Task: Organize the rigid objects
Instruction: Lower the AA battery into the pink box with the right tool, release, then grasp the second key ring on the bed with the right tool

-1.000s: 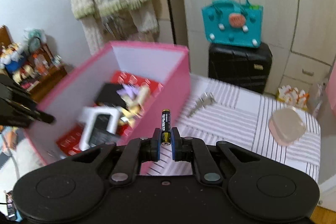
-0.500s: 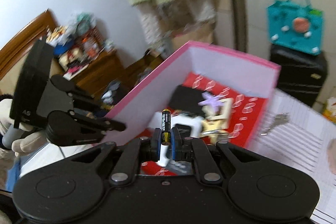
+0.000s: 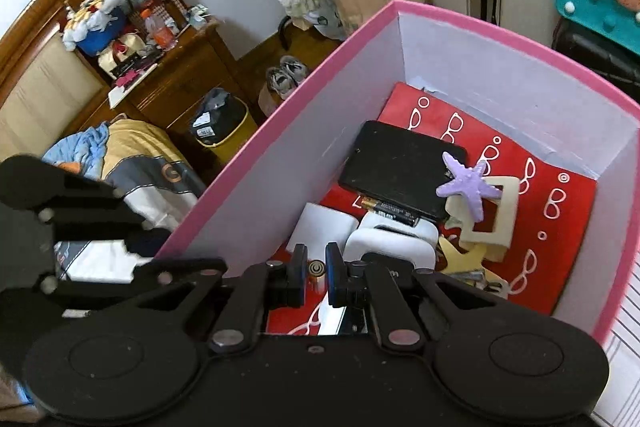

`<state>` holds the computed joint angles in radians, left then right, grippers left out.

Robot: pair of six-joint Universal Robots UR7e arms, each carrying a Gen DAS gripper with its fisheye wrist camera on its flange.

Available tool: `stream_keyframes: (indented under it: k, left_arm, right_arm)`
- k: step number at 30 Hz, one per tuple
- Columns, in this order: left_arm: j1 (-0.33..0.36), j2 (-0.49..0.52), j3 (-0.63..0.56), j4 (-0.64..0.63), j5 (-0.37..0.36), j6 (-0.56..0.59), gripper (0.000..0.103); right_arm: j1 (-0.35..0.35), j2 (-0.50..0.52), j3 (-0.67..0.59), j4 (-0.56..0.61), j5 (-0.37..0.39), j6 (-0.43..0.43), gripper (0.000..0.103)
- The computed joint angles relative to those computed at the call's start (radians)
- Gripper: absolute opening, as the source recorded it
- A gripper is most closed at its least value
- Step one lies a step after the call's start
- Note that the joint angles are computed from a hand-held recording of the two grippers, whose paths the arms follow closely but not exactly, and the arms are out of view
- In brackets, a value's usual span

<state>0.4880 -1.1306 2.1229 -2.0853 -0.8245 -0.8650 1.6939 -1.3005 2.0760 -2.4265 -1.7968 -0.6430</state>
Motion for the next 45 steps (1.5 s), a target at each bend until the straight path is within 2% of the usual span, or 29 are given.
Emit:
stream_keyframes:
  k: [4,9,12,14,16,22,26,30,32,35,37,41,45]
  left_arm:
    - [-0.004,0.002,0.003,0.000,0.006,-0.004,0.009]
    - [-0.002,0.002,0.005,-0.004,0.010,-0.008,0.009]
    - [-0.005,0.001,0.006,-0.002,0.013,-0.014,0.009]
    - [-0.006,0.003,0.008,-0.004,0.018,-0.015,0.009]
    - [-0.008,0.004,0.010,-0.006,0.020,-0.016,0.009]
    - [-0.002,-0.011,0.023,-0.038,0.011,-0.005,0.009]
    - [-0.002,-0.013,0.033,-0.063,0.014,-0.001,0.009]
    - [-0.009,-0.013,0.046,-0.073,0.024,-0.006,0.009]
    - [-0.009,-0.016,0.051,-0.085,0.025,-0.008,0.009]
    - [-0.008,-0.025,0.059,-0.101,0.023,-0.014,0.010]
    - [-0.009,-0.025,0.062,-0.105,0.025,-0.022,0.009]
    - [-0.014,-0.015,0.055,-0.086,0.034,-0.050,0.010]
    - [-0.014,-0.007,0.042,-0.061,0.038,-0.077,0.010]
  right_arm:
    - [0.005,0.034,-0.018,0.005,-0.007,0.007,0.012]
    - [0.009,0.060,-0.026,-0.044,-0.020,-0.004,0.012]
    - [0.013,0.052,0.003,-0.147,-0.035,-0.047,0.016]
    - [0.006,0.019,0.023,-0.172,-0.012,-0.084,0.016]
    - [-0.010,-0.026,0.029,-0.150,0.024,-0.073,0.017]
    - [-0.115,-0.229,0.075,-0.063,0.174,-0.083,0.024]
    - [-0.186,-0.357,0.116,-0.093,0.189,-0.136,0.027]
    - [-0.250,-0.418,0.150,-0.218,0.180,-0.198,0.031]
    - [-0.276,-0.420,0.178,-0.334,0.174,-0.246,0.038]
    - [-0.308,-0.381,0.191,-0.467,0.154,-0.292,0.042]
    - [-0.331,-0.350,0.176,-0.483,0.162,-0.285,0.043]
    - [-0.370,-0.280,0.108,-0.401,0.216,-0.211,0.043]
    - [-0.380,-0.173,0.063,-0.436,0.242,-0.248,0.045]
